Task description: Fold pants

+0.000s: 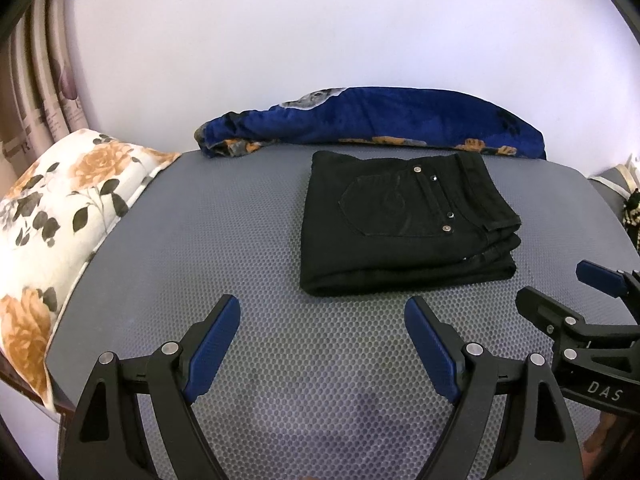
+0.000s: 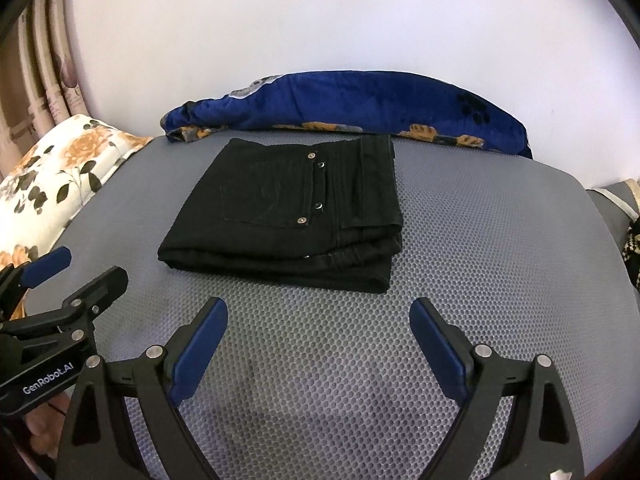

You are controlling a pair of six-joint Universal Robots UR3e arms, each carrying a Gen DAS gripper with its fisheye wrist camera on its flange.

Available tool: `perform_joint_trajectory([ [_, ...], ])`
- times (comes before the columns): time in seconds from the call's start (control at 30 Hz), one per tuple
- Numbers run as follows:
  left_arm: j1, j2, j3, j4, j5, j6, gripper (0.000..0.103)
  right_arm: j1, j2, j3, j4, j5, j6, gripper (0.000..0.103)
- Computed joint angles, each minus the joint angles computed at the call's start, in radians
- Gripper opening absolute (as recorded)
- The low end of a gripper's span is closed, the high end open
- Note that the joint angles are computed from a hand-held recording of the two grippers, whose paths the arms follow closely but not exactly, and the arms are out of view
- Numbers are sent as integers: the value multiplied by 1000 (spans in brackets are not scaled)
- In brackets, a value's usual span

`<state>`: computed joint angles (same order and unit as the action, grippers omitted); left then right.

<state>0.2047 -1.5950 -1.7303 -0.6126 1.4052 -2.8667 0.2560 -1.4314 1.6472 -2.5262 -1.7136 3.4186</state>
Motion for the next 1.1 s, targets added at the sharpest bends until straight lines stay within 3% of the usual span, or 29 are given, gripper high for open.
perform_joint_trajectory([
  [0.63, -15, -41, 20, 6, 32, 3, 84, 4, 7, 5, 6, 8, 18, 91],
  [1.1, 2, -42, 26, -27, -6, 12, 84, 6, 9, 10, 4, 9, 27, 91],
])
